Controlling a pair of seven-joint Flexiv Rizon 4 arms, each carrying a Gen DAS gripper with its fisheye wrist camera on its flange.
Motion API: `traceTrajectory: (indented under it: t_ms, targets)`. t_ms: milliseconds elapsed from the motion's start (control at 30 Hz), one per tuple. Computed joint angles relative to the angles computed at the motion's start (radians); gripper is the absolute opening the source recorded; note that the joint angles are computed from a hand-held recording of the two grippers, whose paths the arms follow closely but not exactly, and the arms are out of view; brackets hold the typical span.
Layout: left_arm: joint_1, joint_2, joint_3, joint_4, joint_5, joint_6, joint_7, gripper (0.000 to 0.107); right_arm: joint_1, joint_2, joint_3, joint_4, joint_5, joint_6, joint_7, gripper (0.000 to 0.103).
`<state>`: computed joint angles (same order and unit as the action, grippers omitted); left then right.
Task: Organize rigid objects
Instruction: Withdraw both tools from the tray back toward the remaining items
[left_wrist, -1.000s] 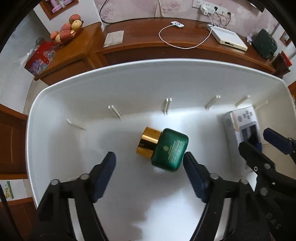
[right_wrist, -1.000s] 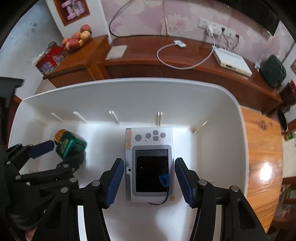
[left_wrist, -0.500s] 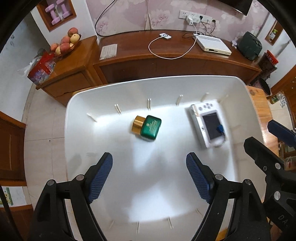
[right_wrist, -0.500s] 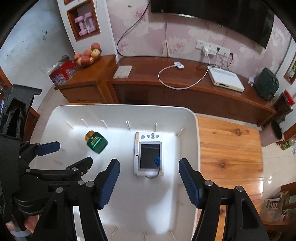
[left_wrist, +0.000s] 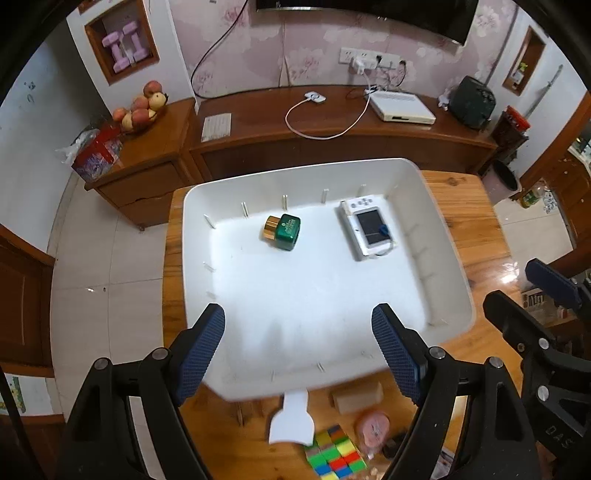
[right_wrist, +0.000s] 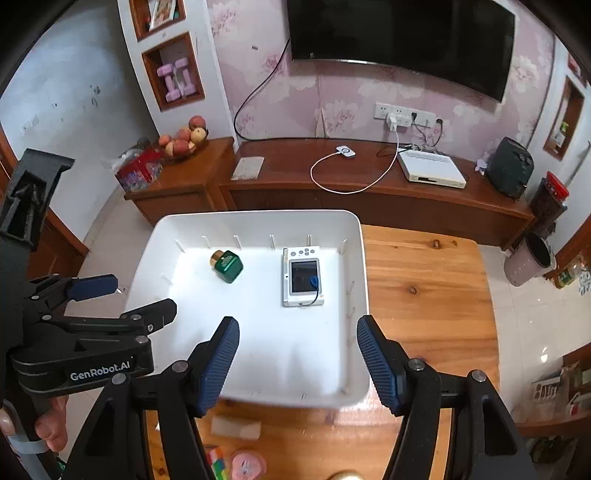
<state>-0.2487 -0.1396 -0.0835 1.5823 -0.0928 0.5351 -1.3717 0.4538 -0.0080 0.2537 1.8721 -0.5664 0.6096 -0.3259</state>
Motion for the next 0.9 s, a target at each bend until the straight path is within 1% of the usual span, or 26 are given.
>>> traceTrajectory:
  t_ms: [167,300,433,467,500,567,767,900]
  targets:
    - [0.002,0.097,0.011,0.074,-0.019,0.007,0.009,0.084,0.011,0.072,0.034,0.031,0.001,-0.019,0.061,0.067]
    - [0.006,0.188,0.022,0.163,-0.038,0.016,-0.007,0.084,0.020,0.131,0.071,0.067,0.006,-0.032,0.097,0.072]
    - [0.009,0.269,0.028,0.250,-0.047,-0.009,-0.009,0.084,0.034,0.177,0.110,0.098,0.001,-0.069,0.126,0.073]
    - [0.010,0.286,0.029,0.268,-0.048,-0.018,-0.007,0.084,0.040,0.192,0.122,0.109,0.004,-0.081,0.138,0.074]
    - [0.013,0.300,0.030,0.282,-0.046,-0.022,-0.004,0.084,0.045,0.207,0.132,0.122,0.011,-0.085,0.150,0.078]
    - [0.017,0.340,0.031,0.324,-0.027,-0.029,-0.007,0.084,0.055,0.233,0.152,0.149,0.023,-0.092,0.177,0.079]
    - [0.025,0.432,0.041,0.428,-0.012,-0.061,0.017,0.084,0.089,0.272,0.193,0.204,0.082,-0.128,0.241,0.079]
    - [0.031,0.478,0.042,0.493,0.004,-0.082,0.037,0.084,0.108,0.300,0.204,0.252,0.151,-0.119,0.287,0.079]
